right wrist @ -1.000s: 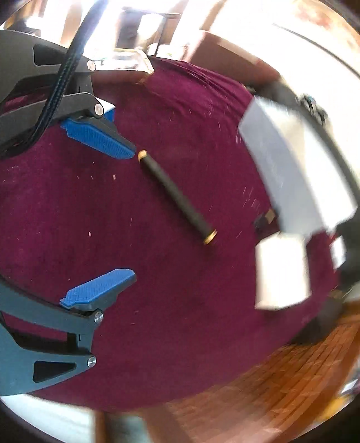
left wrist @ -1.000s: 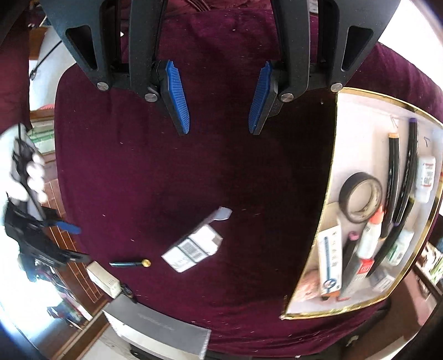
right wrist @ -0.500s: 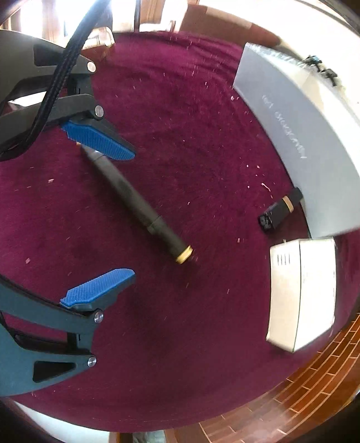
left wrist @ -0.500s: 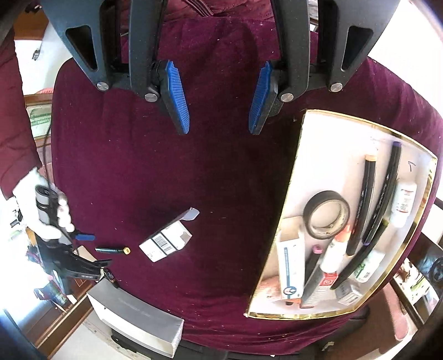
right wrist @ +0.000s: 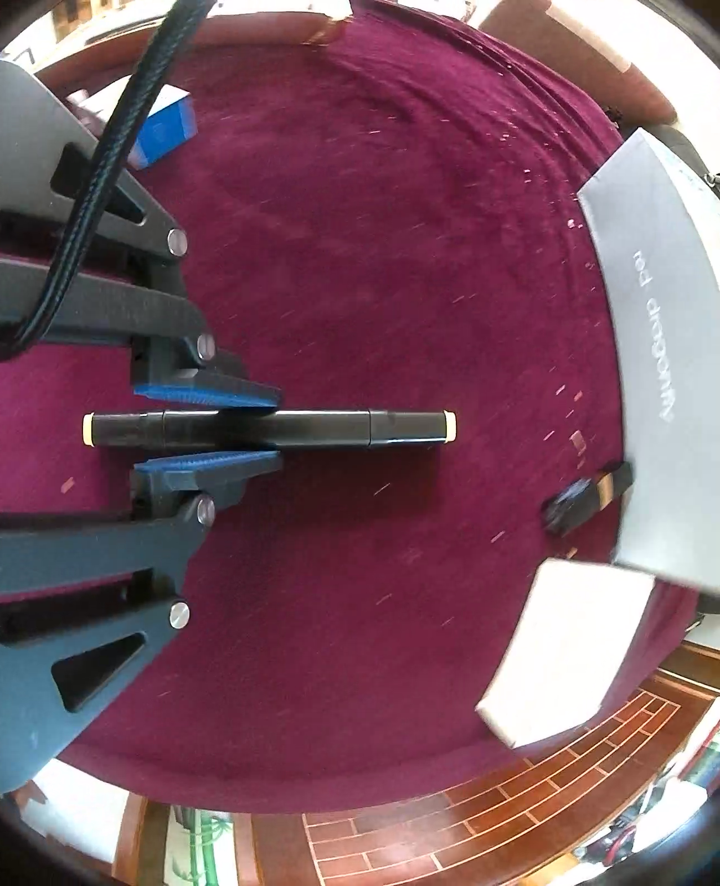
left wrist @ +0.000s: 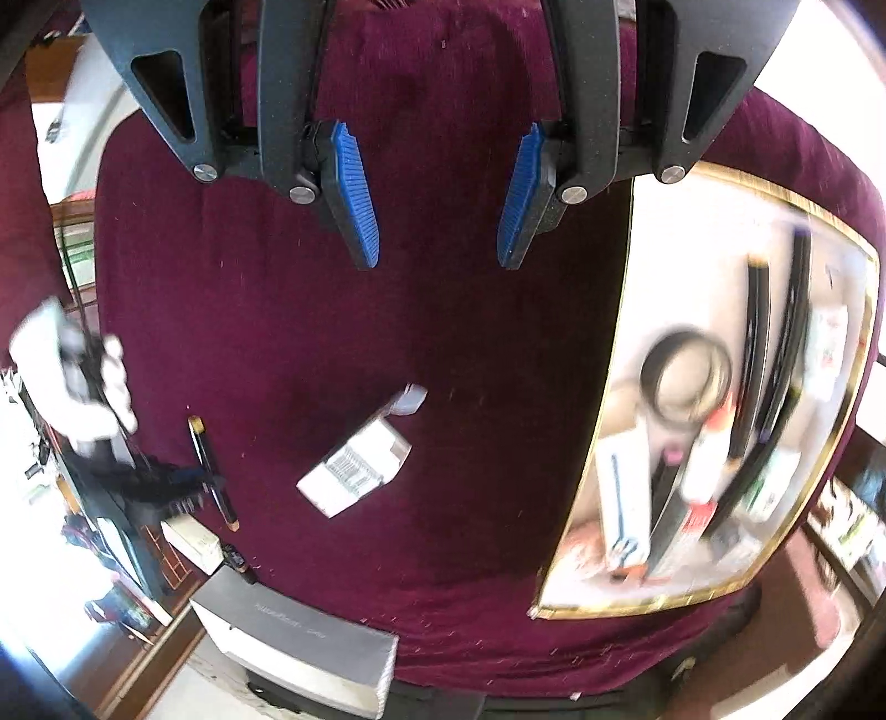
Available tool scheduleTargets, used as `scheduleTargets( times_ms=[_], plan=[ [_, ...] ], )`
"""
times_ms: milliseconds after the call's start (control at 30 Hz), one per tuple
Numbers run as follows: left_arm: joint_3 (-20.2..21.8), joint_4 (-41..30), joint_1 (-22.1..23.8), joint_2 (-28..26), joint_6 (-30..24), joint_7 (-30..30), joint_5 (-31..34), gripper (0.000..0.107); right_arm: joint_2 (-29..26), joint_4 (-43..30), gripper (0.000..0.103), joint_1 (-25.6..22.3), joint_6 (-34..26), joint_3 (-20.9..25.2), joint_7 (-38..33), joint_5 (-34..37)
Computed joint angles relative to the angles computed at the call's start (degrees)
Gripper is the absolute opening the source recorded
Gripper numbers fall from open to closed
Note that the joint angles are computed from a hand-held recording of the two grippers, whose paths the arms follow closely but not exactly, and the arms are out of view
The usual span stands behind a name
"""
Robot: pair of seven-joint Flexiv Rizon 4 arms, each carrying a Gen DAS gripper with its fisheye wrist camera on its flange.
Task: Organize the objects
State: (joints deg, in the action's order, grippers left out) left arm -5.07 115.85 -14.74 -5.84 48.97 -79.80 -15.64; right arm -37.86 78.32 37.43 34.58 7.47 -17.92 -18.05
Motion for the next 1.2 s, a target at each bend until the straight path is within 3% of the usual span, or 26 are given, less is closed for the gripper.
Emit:
scheduleTargets(
  times_ms=[367, 533, 633, 733, 800, 867, 900, 933, 967, 1000, 1067, 1100, 1133, 1200],
  plan=[
    [-0.83, -9.21, -2.37, -8.83, 8.13, 3.21, 11.25, 0.039, 12.41, 19.84, 0.013, -0.66, 10.34, 5.35, 4.66, 4.9],
    [-0.66, -13.91, -3.63, -12.61, 5.88, 3.09, 12.9, 0.039, 13.71, 23.4, 0.014, 1.26, 14.01, 4.8, 10.49, 1.95],
    [-0.77, -14.7, -3.89, -13.0, 4.56, 2.43, 11.91, 0.039, 14.4, 25.87, 0.015, 0.88, 19.1, 4.59, 14.57, 1.85],
    [-0.69, -14.77, -4.42, -12.77, 4.01, 2.21, 12.33, 0.039, 18.02, 29.93, 0.016, 2.68, 20.27, 2.42, 21.42, -4.39],
    [-0.88, -14.44, -4.53, -12.37, 3.88, 2.68, 12.21, 0.039, 21.92, 31.74, 0.016, 5.18, 15.1, 0.7, 27.72, -13.97],
    [-1.45, -14.09, -4.28, -12.13, 3.28, 3.42, 10.72, 0.039, 23.99, 30.55, 0.044, 7.79, 5.24, 0.05, 32.94, -24.1],
    [-1.64, -13.87, -4.21, -12.04, 3.18, 3.63, 10.04, 0.039, 25.04, 30.73, 0.085, 8.37, 2.0, 0.36, 35.45, -27.4],
    [-1.74, -13.86, -4.22, -12.04, 2.99, 3.63, 9.54, 0.039, 24.97, 30.29, 0.102, 8.58, 0.31, 0.15, 37.97, -30.31],
    [-1.74, -13.93, -4.33, -12.05, 2.84, 3.51, 9.39, 0.039, 25.31, 31.38, 0.103, 7.25, 2.02, 0.34, 42.53, -34.57],
    [-1.67, -14.05, -4.5, -12.05, 2.73, 3.41, 9.55, 0.039, 26.0, 33.55, 0.103, 4.32, 7.46, 0.86, 48.14, -37.24],
    [-1.24, -14.32, -5.14, -11.89, 2.78, 2.86, 11.08, 0.039, 24.13, 35.21, 0.102, 0.05, 22.54, -0.63, 50.66, -33.14],
    [-1.01, -14.42, -5.38, -11.86, 2.88, 2.43, 11.77, 0.039, 23.89, 36.67, 0.093, -2.82, 27.5, 1.04, 49.68, -28.21],
    [-0.77, -14.7, -5.65, -11.83, 2.77, 2.16, 12.75, 0.039, 22.82, 36.7, 0.087, -4.09, 28.72, 1.88, 48.6, -25.69],
    [-0.67, -14.81, -5.65, -11.77, 3.04, 2.19, 13.42, 0.039, 20.7, 34.15, 0.086, -3.81, 24.9, 2.94, 43.56, -21.7]
  ],
)
